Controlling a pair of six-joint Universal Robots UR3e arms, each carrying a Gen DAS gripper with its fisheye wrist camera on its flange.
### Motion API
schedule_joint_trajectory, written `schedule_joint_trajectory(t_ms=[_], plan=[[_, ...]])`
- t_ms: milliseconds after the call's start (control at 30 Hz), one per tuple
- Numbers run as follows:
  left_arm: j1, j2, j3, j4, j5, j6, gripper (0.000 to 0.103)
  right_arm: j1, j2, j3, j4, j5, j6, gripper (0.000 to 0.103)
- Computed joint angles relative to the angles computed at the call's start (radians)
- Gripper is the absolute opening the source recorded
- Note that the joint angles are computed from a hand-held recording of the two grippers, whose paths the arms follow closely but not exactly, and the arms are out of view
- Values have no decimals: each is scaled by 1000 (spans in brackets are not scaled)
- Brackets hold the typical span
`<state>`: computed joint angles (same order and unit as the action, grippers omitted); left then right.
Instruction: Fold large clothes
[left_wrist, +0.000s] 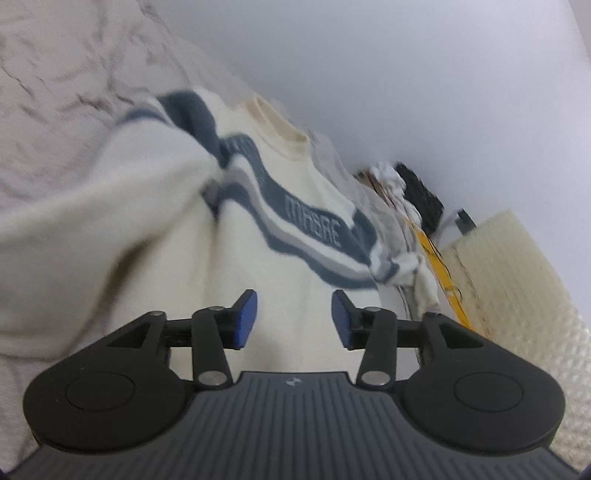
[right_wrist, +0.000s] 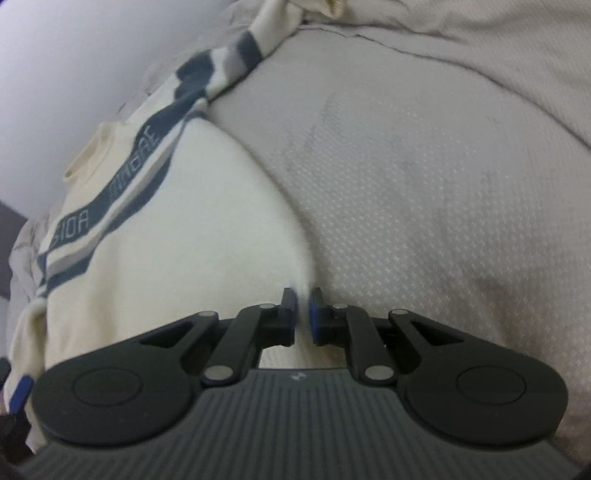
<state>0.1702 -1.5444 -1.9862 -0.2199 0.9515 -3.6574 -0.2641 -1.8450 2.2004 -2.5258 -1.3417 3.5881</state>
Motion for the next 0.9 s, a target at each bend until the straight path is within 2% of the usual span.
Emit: schedule_joint_trajectory(t_ms=[100, 167, 267, 300, 333, 400, 533, 667, 767, 900], plan=[[35, 46, -35, 20, 20, -33, 58, 34, -6, -8, -13, -38, -4, 13], [61, 76, -62, 30, 23, -71, 66, 78, -15, -11, -30, -91, 12, 14], [95, 125, -110, 28, 30, -138, 71, 92, -35, -21, -25, -114, 5, 17], [110, 139, -129, 32, 26, -161, 72, 102, -38, -22, -34, -129, 3, 29], [120, 153, -142, 25, 24, -182, 72, 111, -35, -31, -39, -142, 1, 49], [150, 184, -186, 36, 5, -235, 73, 151, -10, -40, -97, -178, 7, 69], [202, 230, -242, 43, -30, -307, 74, 227, 41, -63, -194, -273, -19, 71], [223, 257, -264, 36, 6, -394, 74, 295, 106, -94, -274, -317, -58, 71], [213, 283, -246, -57, 86, -428, 74, 344, 162, -120, -314, -323, -68, 71], [222, 304, -259, -94, 140, -500, 74, 420, 236, -162, -321, -356, -113, 71]])
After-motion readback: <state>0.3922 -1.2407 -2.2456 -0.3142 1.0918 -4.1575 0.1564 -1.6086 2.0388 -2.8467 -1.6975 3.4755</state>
